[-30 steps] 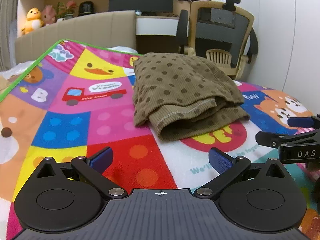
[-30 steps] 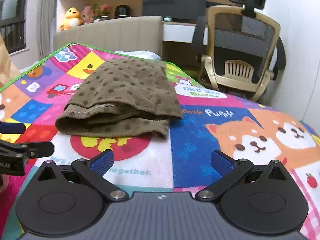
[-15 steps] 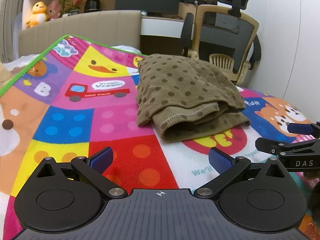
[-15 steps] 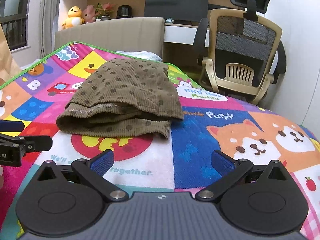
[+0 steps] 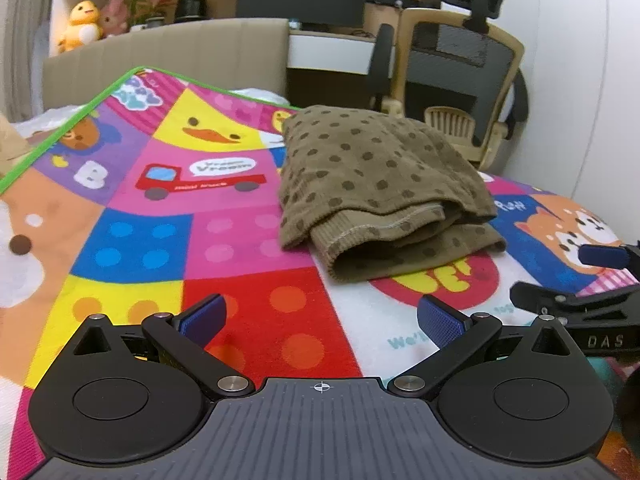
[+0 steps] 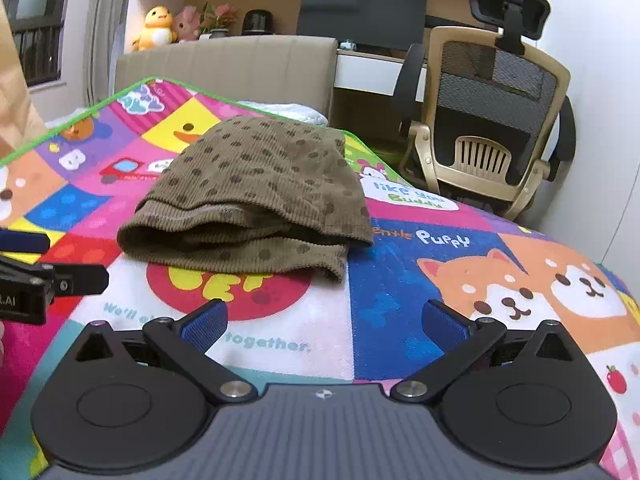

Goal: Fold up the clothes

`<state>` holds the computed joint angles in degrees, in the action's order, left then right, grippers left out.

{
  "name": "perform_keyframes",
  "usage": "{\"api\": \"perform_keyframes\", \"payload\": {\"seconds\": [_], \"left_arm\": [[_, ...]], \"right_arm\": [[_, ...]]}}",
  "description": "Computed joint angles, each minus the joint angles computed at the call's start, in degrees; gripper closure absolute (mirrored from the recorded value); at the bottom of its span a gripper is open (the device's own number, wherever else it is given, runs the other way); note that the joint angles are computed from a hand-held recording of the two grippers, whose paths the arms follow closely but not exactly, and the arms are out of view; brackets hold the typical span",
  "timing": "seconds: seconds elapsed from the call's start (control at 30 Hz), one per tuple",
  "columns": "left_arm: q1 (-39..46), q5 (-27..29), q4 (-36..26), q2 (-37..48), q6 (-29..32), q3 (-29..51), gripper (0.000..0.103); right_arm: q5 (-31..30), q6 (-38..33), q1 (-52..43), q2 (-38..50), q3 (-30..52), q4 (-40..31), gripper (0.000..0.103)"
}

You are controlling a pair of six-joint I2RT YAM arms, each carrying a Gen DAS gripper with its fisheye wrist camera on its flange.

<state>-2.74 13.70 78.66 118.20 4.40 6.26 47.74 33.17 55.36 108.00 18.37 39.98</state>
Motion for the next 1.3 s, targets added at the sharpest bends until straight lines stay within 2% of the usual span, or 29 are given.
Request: {"api": "perform_keyframes", "payload": {"seconds": [0.1,0.33,0.57,0.87,1.1,1.3], "left_arm": [[-0.57,-1.55,3.1,1.29,-0.09,-0.81,0.0],[0.04,-1.79,1.5,0.45,-0.96,-0.51,0.0],[-0.37,-3.03,3.3,1.41,-1.28,-0.86,0.0],[0.17,-3.11,5.96,2.53,-2.18,-1.45,0.0],[-0.64,-5.21,6.01,2.37,-2.29,-1.48,0.0],[0.47,-4.44,7.38,3.27,-3.01,-1.52,0.0]], "right_arm": [[0.32,-0.41,0.25,0.31,0.49,-0.57,0.0],[1.68,-0.57,1.13,0.67,0.26,0.22,0.0],[0.89,-1.16,0.92,0.7,-0.45,2.18,0.0],[0.87,-0.88,0.78,0.77,-0.13,1.39,0.0],[0.87,-0.93,0.96,0.79,-0.56,2.27,0.0],[0.98,-0.96,1.14,1.1,0.06,1.51,0.0]]}}
